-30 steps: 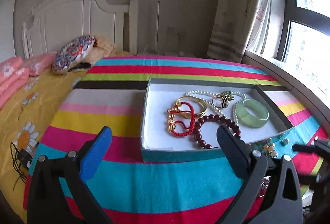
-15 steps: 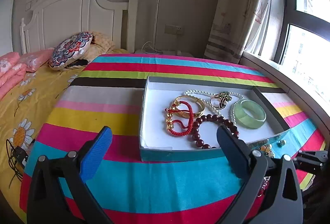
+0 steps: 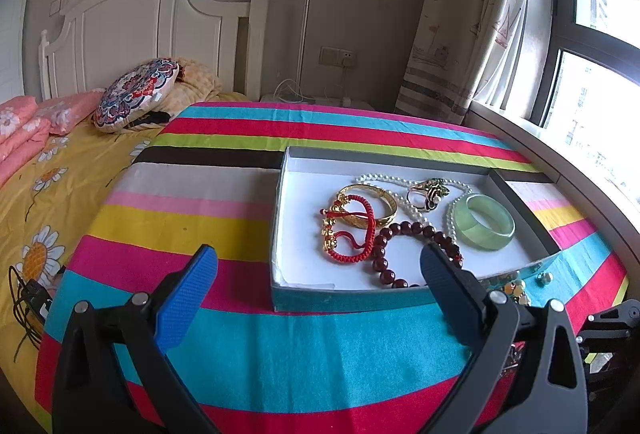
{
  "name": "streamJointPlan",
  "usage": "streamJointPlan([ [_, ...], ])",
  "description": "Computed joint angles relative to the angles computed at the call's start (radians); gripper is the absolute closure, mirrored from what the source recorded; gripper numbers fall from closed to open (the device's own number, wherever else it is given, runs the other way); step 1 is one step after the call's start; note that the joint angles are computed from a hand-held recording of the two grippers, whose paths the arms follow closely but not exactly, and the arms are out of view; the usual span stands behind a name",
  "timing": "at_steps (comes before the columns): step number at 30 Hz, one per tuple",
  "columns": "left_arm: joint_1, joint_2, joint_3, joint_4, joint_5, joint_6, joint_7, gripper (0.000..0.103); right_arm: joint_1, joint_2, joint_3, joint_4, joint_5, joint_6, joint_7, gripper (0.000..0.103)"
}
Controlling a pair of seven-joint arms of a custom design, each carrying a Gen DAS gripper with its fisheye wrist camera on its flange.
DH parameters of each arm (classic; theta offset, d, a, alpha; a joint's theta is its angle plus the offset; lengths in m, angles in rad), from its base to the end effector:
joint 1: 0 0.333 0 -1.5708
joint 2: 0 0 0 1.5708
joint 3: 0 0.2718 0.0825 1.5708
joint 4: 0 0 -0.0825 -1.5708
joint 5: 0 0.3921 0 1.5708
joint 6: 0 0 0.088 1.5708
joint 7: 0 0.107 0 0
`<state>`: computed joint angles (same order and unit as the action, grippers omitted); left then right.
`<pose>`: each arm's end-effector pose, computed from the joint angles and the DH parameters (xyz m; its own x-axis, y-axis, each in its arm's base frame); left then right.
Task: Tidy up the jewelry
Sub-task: 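Grasp the silver flower brooch beside the tray with the right tool, then grasp the multicolor bead bracelet with the left tool while the right tool holds the brooch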
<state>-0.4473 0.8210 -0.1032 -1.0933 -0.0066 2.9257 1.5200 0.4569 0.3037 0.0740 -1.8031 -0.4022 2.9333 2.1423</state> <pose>0.6894 -0.3844 0.4231 -0.4657 -0.8762 0.1244 -0.5183 0.1560 -0.8408 0.5716 0.3596 0.4273 0.3403 -0.9350 -0.1003 -0.6530 -0.1582 -0.7407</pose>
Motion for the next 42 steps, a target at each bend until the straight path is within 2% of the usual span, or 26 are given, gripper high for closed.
streamJointPlan([
  [4,0.000,-0.002,0.001,-0.004,0.002,0.003,-0.002,0.003,-0.039,0.004,0.042,-0.007,0.086,0.013,-0.051,0.092],
  [6,0.000,-0.001,0.001,-0.002,0.002,0.002,-0.002,0.003,-0.075,0.010,0.086,-0.006,0.164,0.013,-0.111,0.091],
  [8,0.001,-0.001,0.000,-0.002,0.001,-0.001,-0.001,0.002,-0.097,0.020,0.114,-0.003,0.222,0.030,-0.161,0.080],
  [13,0.000,0.003,0.000,0.007,0.002,-0.007,-0.003,0.003,-0.112,0.043,0.136,0.018,0.299,0.047,-0.225,0.077],
  [15,0.002,0.004,-0.003,0.008,0.002,-0.009,0.000,0.003,-0.111,0.051,0.137,0.023,0.317,0.059,-0.235,0.077],
  [17,0.012,0.005,-0.022,0.010,-0.004,-0.013,0.021,0.002,-0.087,0.053,0.111,0.027,0.296,0.061,-0.224,0.077],
  [18,0.024,0.007,-0.045,0.015,-0.012,-0.024,0.047,0.002,-0.054,0.049,0.073,0.026,0.260,0.058,-0.191,0.079],
  [19,0.035,0.009,-0.065,0.020,-0.021,-0.038,0.073,0.003,-0.038,0.045,0.054,0.023,0.237,0.053,-0.171,0.089],
  [21,0.050,0.004,-0.096,0.020,-0.040,-0.060,0.124,0.003,-0.057,0.030,0.073,-0.001,0.244,0.074,-0.184,0.091],
  [22,0.052,-0.007,-0.102,0.007,-0.048,-0.070,0.139,0.003,-0.045,0.020,0.058,-0.014,0.226,0.078,-0.169,0.091],
  [25,0.077,-0.060,-0.150,-0.074,-0.083,-0.091,0.225,0.003,0.034,-0.031,-0.049,-0.070,0.093,0.106,-0.027,0.092],
  [28,0.070,-0.125,-0.168,-0.174,-0.083,-0.102,0.321,0.003,0.084,-0.078,-0.135,-0.118,-0.050,0.136,0.152,0.092],
  [30,0.051,-0.154,-0.167,-0.223,-0.080,-0.083,0.359,0.003,0.147,-0.121,-0.230,-0.155,-0.222,0.139,0.338,0.092],
  [33,0.015,-0.153,-0.155,-0.220,-0.064,-0.088,0.396,0.012,0.185,-0.172,-0.301,-0.193,-0.450,0.136,0.581,0.092],
  [36,-0.028,-0.119,-0.138,-0.163,-0.035,-0.110,0.419,0.023,0.178,-0.217,-0.320,-0.225,-0.631,0.127,0.778,0.092],
  [38,-0.050,-0.080,-0.137,-0.101,-0.019,-0.145,0.449,0.042,0.160,-0.244,-0.316,-0.244,-0.733,0.125,0.893,0.092],
  [41,-0.081,-0.008,-0.130,0.018,-0.005,-0.237,0.475,0.063,0.124,-0.261,-0.294,-0.253,-0.829,0.132,0.998,0.092],
  [42,-0.097,0.017,-0.120,0.059,0.004,-0.267,0.474,0.065,0.111,-0.265,-0.286,-0.256,-0.857,0.136,1.027,0.092],
])
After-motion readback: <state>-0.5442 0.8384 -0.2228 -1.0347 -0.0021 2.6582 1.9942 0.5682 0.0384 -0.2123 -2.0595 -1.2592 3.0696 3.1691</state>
